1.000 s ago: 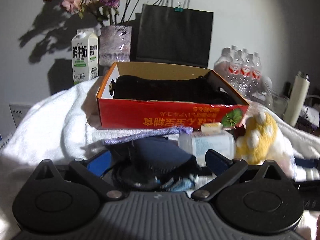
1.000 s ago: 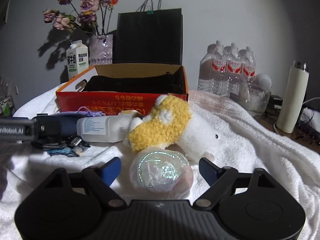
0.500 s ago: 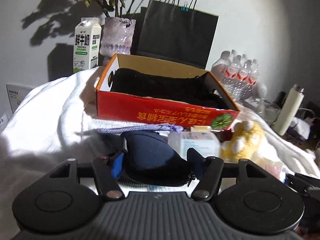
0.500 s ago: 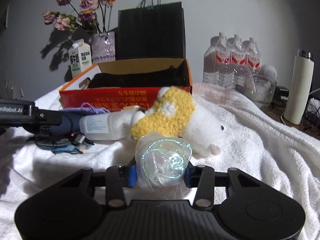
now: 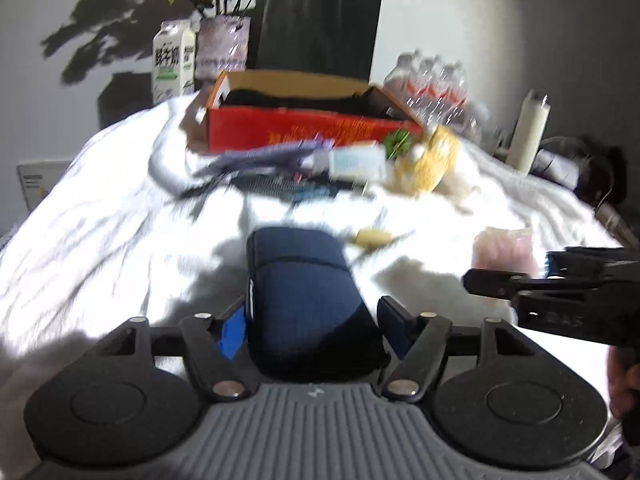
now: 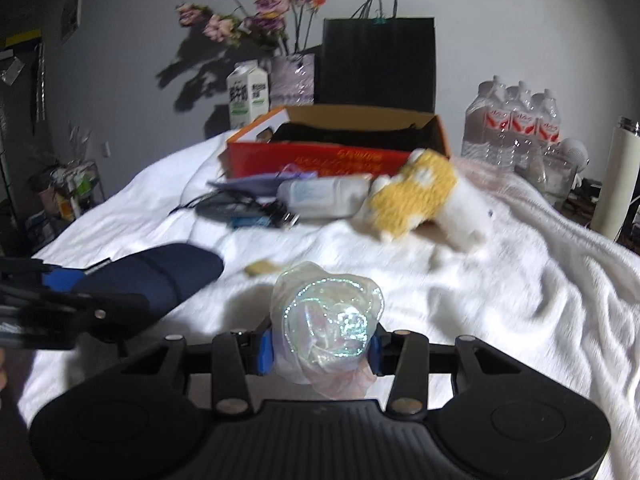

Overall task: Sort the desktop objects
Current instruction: 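Carry the glasses case and bag into the orange box and release both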

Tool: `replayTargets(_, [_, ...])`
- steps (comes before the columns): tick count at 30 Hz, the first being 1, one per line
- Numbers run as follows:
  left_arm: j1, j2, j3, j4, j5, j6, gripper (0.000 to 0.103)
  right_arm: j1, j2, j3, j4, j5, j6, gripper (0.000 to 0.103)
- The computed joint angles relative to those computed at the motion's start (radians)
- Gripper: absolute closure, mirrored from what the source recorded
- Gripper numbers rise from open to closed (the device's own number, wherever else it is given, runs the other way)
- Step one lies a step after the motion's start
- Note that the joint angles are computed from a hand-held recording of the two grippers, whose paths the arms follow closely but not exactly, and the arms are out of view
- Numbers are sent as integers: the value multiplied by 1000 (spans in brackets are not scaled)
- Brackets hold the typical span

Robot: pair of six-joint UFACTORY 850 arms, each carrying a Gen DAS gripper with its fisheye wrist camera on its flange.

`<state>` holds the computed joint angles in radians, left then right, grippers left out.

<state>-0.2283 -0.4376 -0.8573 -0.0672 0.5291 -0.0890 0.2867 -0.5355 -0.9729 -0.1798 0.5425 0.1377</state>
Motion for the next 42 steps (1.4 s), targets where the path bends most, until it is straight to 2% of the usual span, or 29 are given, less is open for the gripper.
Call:
replayTargets(1, [-3,-10,-6,-15,7,26,24,3,-3,5,-7,2,8,56])
replayTargets(2, [-6,-19,-11,-32,23,55,22,8,-7,8,16,3,-4,48])
replayTargets(4, [-11,-39,-28,-40,49,91,15,20,-9,10,79,-8,-41,48])
replayTargets(8, [-22,-83,-86,-137,10,181,14,25,2,26,92,14,-50,45])
replayTargets(9, [-21,-90,-95,-144,3,173,16,26,6,31,107,18,-61,45])
replayTargets(10, [-16,-92,-98,-127,-2,142,26,27,10,37,120,20,-72,44])
replayTargets(11, [-16,-93,-99,-151,-5,149,32,27,15,42,127,22,-76,44])
replayTargets(13, [-14,-84,-85,-141,7,141,36,23,21,48,123,21,-70,44])
replayTargets(15, [-18,-66,-66,-150,7,135,38,19,23,47,96,3,-52,56])
replayTargets(17, [-21,-40,-37,-143,10,102,38,21,28,50,99,-5,-55,59])
replayTargets(24, [-57,58,94,-166,98,103,39,40,87,109,122,48,-81,60])
replayTargets(28, [-60,96,118,-166,192,114,39,49,124,149,172,147,-99,60])
replayTargets(30, [-54,107,102,-163,208,122,39,44,137,149,166,179,-91,60])
replayTargets(35, [-40,99,37,-189,249,141,39,18,143,90,128,197,-74,60])
replayTargets(38, [-26,72,-27,-203,229,155,39,9,115,23,158,196,-107,60])
replayTargets(42, [5,16,-154,-194,161,172,39,-15,58,-95,120,173,-64,60])
